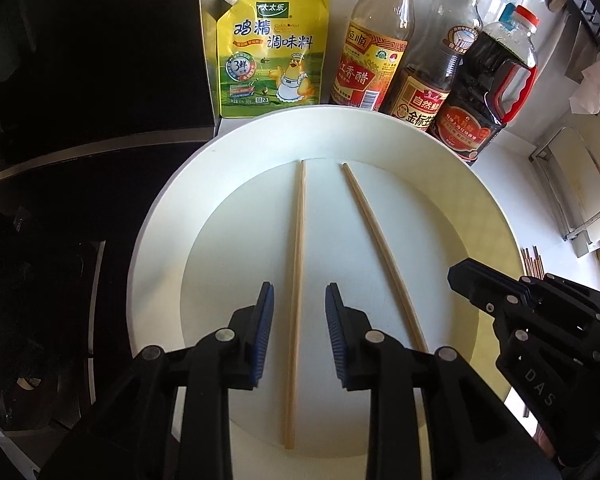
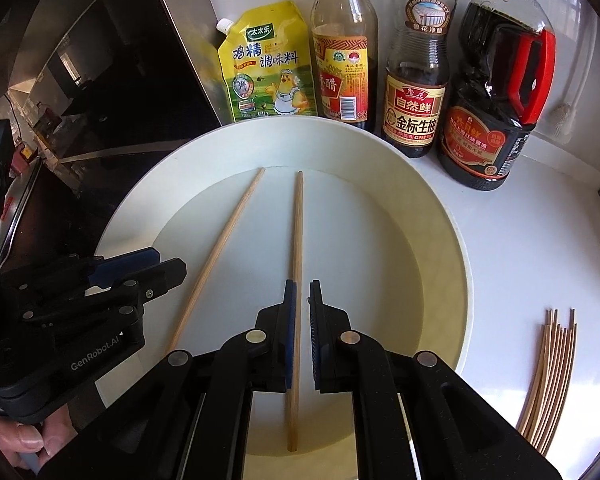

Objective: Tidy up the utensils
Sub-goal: 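Open both tools to drop the chopsticks into the basin water, then move both open tools back to the chopstick pile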

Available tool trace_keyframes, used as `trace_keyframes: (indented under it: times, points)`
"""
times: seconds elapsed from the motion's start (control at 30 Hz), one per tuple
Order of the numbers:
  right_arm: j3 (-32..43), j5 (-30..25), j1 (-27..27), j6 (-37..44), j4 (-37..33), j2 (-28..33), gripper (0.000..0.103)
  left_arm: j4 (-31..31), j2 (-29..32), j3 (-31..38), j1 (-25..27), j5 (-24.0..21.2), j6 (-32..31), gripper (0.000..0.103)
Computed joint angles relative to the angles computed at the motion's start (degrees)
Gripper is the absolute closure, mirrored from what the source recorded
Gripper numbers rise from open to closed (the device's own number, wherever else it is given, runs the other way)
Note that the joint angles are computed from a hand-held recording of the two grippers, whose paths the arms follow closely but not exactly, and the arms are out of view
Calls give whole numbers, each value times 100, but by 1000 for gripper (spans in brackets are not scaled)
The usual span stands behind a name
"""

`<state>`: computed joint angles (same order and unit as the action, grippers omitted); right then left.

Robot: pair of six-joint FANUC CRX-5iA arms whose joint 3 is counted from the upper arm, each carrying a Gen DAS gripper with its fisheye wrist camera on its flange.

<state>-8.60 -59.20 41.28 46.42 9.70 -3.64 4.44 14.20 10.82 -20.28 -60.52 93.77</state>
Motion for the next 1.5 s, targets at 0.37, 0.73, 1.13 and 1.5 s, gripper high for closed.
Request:
trace_keyframes:
  times: [0.37, 0.73, 1.13, 1.5]
  points:
    - [-158, -112, 272, -40, 92, -381, 97, -186, -652, -428, -46, 67, 384, 74]
    - [-379, -80, 640, -221, 432, -855, 90, -667, -1213, -628, -258, -46, 964, 68]
    - [-943, -507, 735, -698, 763, -1661, 86, -731, -1190, -602, -772, -94, 1194, 67]
    - [-1874, -1601, 555, -1498, 1124, -2999, 82, -399, -524, -121, -1603, -40, 987, 67]
